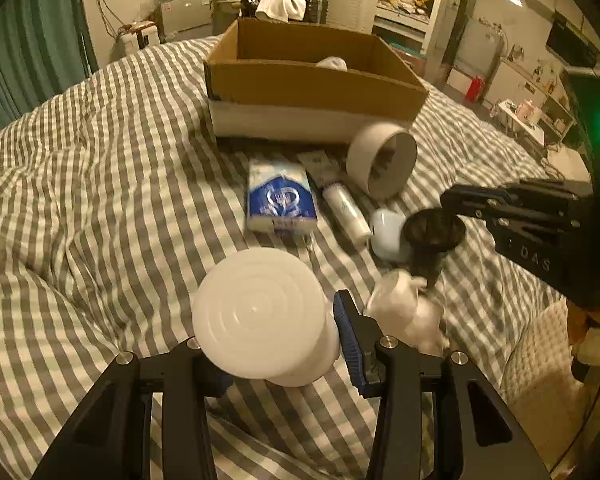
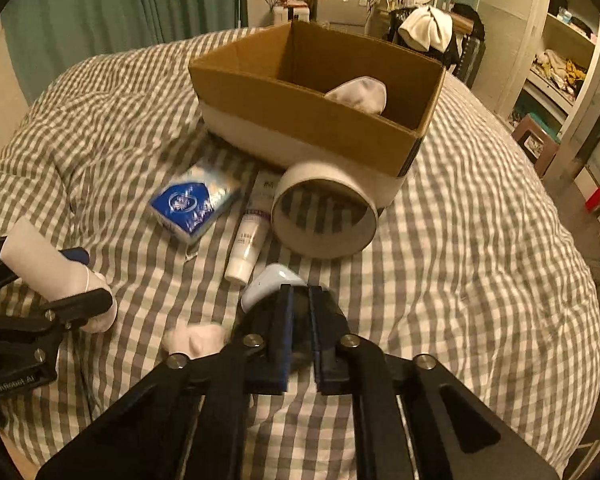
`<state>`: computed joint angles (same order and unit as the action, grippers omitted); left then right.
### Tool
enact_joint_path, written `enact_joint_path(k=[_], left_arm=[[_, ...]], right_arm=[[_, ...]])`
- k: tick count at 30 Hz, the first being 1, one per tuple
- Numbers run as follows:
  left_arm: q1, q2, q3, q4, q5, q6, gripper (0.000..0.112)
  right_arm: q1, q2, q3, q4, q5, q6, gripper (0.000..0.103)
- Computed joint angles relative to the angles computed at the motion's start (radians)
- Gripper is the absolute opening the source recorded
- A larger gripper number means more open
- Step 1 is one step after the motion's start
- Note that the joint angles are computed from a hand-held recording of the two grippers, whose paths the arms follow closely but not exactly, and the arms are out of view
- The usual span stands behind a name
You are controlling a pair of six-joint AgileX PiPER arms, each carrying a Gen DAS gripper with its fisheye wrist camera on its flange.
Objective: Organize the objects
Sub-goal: 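Grasp the black glasses case with the right tool while the left tool holds the bottle, then carry the glasses case with the right tool while the left tool carries the bottle, release both into the box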
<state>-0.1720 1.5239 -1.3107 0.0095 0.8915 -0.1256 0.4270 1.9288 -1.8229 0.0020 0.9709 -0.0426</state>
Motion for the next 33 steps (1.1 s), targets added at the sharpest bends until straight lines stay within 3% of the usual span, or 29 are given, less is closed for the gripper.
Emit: enact_joint_path(k=[8,9,12,13,24,25,26,27,29,31,33], left_arm=[[0.028,0.026,-0.05,-0.018,0.023,0.014,0.044],[0.027,0.027,-0.046,-0.017,0.025,0.012,0.044],[0.027,0.034,-0.038,-0.02,0.027,0.018,0.044],[0.025,0.035,-0.032,-0.017,0.024,0.015,0.044],[0.054,0.108,-0.049,-0.078,-0.007,0.091,0.044],[0.056,0.114,-0.052,-0.085,-0.009,0.1,0.044],[0.058,0.118,-0.052,-0.092,-0.012,0.109,0.044],[0.062,0.124,-0.054,-0.103,-0.015,0.121,0.044],[0.07,0.133,-0.063,-0.121,-0.011,0.136,0.044],[0.081,0.141,-0.077,-0.143,-0.002,0.157,0.044],[0.092,0.145,-0.098,-0.166,0.012,0.183,0.044]], right_arm=[[-0.001,0.025,-0.039,-0.029,0.021,0.038,0.006],[0.001,0.037,-0.057,-0.038,0.042,0.049,0.012],[-0.001,0.046,-0.061,-0.037,0.064,0.055,0.058],[-0.002,0.043,-0.05,-0.032,0.056,0.056,0.061],[-0.008,0.148,-0.075,-0.051,0.12,0.094,0.061],[-0.011,0.143,-0.055,-0.044,0.1,0.096,0.052],[-0.014,0.126,-0.02,-0.04,0.062,0.092,0.037],[-0.008,0.121,-0.012,-0.057,0.054,0.097,0.029],[0.009,0.09,0.031,-0.103,-0.002,0.107,0.024],[0.024,0.062,0.062,-0.143,-0.046,0.123,0.009],[0.027,0.033,0.084,-0.142,-0.08,0.113,0.008]])
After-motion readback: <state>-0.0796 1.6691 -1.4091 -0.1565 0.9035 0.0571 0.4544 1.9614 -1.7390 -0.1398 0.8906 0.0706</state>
